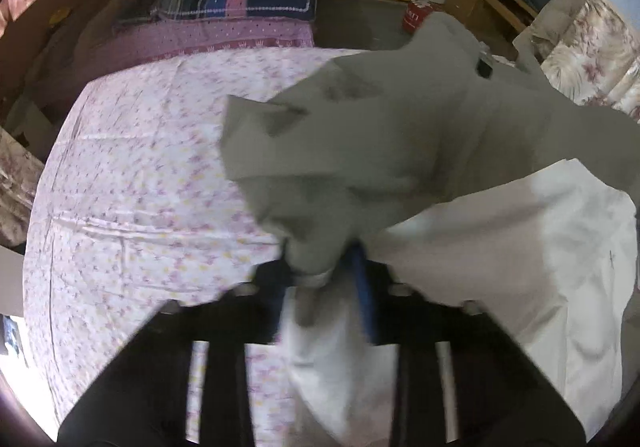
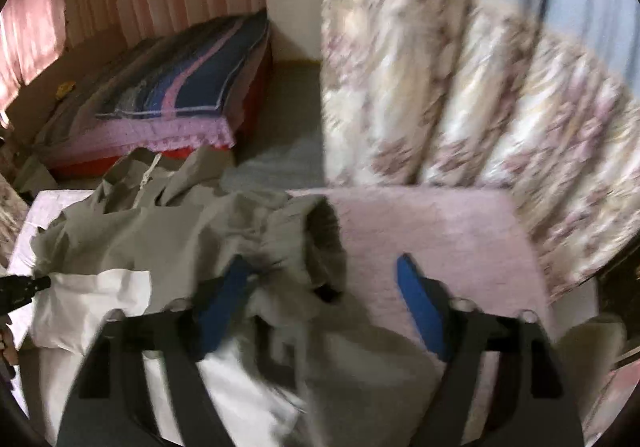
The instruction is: Fold large clothes
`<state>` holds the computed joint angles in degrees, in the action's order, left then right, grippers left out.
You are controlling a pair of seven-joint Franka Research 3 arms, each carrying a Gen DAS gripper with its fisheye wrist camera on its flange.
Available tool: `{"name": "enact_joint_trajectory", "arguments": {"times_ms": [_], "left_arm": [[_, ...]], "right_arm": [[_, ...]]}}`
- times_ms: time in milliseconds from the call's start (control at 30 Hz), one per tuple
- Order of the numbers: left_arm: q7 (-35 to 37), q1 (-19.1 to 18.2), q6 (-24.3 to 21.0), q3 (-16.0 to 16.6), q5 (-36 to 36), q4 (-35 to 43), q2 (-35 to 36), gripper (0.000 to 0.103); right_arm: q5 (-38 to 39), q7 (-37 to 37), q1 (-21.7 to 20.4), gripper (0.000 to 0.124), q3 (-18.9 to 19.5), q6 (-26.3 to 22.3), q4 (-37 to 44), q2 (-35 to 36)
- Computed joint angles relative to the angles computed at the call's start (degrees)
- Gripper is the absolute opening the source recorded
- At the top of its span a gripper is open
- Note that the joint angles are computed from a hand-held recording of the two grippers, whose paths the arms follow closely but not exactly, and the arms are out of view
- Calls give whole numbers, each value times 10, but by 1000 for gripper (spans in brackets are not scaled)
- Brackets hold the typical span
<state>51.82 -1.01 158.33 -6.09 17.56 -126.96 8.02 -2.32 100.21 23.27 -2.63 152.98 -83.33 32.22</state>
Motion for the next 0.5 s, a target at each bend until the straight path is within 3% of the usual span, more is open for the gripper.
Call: {"name": "enact_joint_trajectory", "arguments": {"times_ms": [33,100,200,300,367,400,433,500], "left_arm": [[40,16,13,-6,-37,-16,-9,14],[69,28,13,0,-54,-32,-20,13],[148,49,22,-1,-114,-51,-27,12],[193,53,41,-1,-130,-65,-32,15],[150,40,47,12,-64,-72,-39,35],[114,35,48,18,-24,-75,-46,60],[77,31,56,22,14,-82,-55,77],[36,30,78,20,53,-99,-78,84]], "right_arm": [[27,-17,-15,13,23,-24,18,10],[41,-26,-12,10,34,-30,6,4],[38,-52,6,7,45,3,-70,-42],[5,-27,34,7,20,40,-147,-87],[-43,26,54,7,-18,42,-173,-98],[-63,49,58,7,-29,43,-179,-100],[-103,88,72,8,-53,43,-184,-101],[-165,131,85,8,-77,16,-177,-94]]}}
